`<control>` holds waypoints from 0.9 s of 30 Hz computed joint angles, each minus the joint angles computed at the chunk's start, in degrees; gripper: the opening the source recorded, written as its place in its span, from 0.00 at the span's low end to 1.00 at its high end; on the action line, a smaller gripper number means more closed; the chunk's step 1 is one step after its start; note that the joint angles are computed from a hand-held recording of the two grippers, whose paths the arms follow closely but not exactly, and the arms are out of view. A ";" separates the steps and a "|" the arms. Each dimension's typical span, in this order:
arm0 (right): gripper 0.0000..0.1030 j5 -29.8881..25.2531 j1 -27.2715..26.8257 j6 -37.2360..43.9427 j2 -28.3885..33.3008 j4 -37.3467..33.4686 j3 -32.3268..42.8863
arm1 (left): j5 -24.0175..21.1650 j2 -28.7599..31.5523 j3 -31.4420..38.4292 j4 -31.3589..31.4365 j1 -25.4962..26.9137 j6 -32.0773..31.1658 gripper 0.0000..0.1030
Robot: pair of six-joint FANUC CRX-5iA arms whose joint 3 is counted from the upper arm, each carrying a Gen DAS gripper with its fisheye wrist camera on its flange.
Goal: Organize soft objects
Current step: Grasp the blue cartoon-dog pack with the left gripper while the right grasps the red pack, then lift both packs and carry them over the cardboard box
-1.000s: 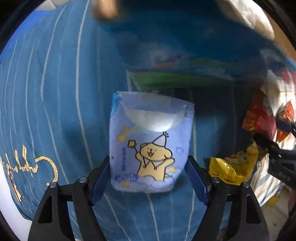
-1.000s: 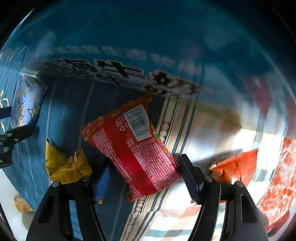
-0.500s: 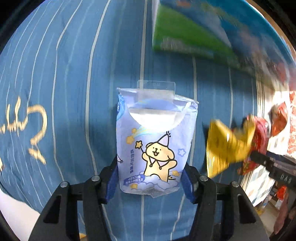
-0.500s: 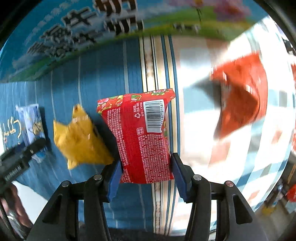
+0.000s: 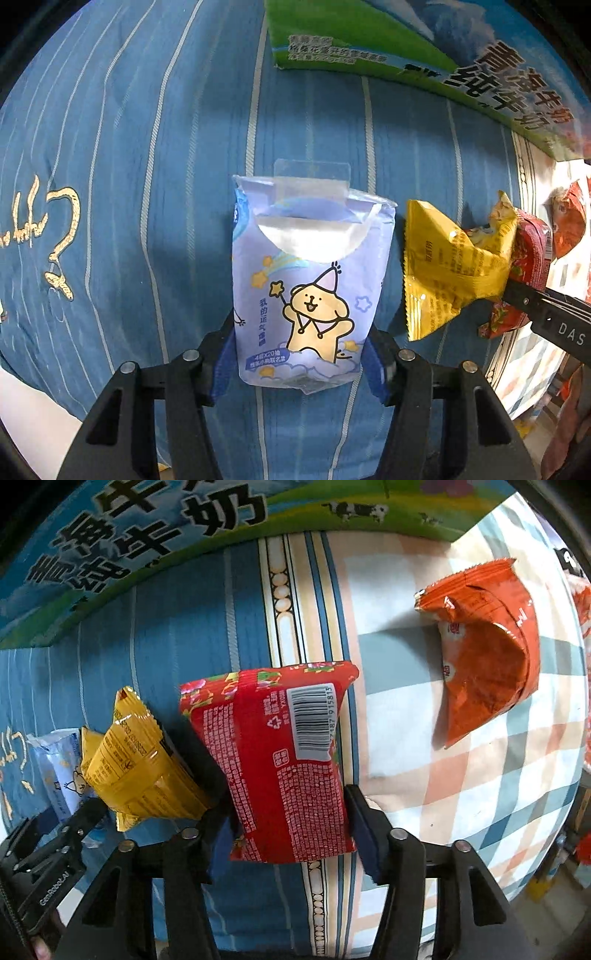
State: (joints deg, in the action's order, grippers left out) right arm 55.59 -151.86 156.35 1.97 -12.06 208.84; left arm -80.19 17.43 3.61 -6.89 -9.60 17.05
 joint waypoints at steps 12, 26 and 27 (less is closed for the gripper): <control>0.48 8.89 3.99 -4.88 -1.37 7.27 -11.92 | -3.65 -9.82 -6.03 6.07 5.51 -9.15 0.52; 0.48 32.85 13.92 -14.72 -2.48 21.55 -34.64 | -20.36 -10.11 5.91 18.32 8.47 -12.26 0.52; 0.48 34.26 14.43 -14.86 -2.91 22.32 -36.16 | -21.00 -9.78 6.75 19.11 8.29 -11.82 0.52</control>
